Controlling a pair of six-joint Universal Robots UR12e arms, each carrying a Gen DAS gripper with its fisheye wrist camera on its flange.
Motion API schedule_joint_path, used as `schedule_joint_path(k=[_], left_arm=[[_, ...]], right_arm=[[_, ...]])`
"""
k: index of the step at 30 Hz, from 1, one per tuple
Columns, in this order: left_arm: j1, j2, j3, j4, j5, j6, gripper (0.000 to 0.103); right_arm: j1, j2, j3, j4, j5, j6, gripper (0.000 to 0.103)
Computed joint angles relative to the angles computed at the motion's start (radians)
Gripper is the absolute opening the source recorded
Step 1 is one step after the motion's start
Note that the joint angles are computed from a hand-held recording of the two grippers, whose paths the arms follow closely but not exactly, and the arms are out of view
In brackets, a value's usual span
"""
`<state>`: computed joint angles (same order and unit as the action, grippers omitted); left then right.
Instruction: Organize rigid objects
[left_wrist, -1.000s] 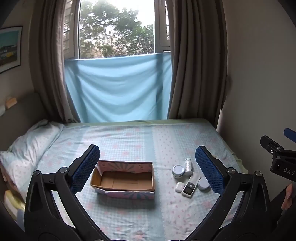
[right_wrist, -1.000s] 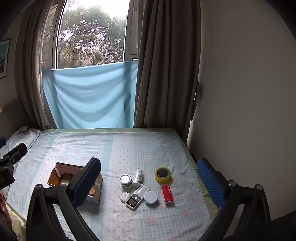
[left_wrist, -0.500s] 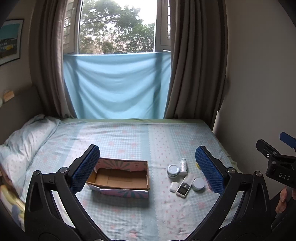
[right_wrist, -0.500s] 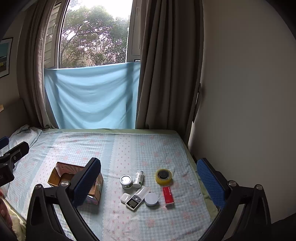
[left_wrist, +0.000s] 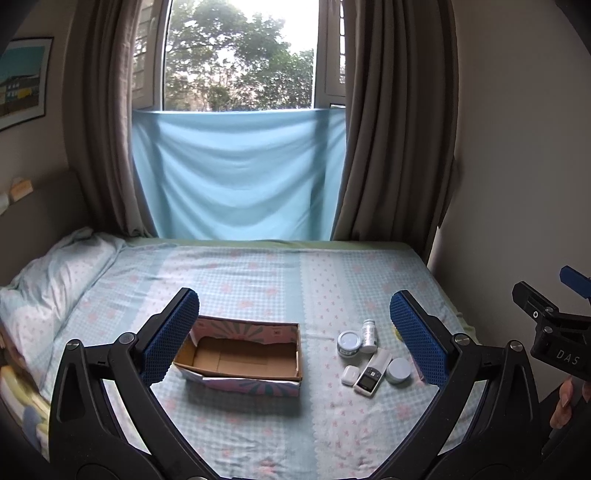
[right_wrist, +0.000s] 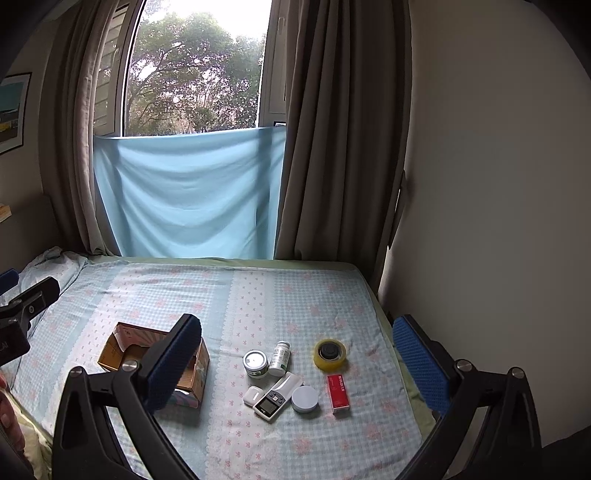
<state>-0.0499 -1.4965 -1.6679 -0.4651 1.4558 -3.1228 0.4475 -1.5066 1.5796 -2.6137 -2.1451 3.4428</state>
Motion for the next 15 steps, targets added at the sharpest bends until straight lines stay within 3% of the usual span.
schedule_joint_path(k=[15], left_arm=[[0.002,0.000,-0.002,0.008,-0.009,0.007,0.103]], right_arm=[[0.002,0.001,-0.004,-0.005,0.001,0.005,0.103]])
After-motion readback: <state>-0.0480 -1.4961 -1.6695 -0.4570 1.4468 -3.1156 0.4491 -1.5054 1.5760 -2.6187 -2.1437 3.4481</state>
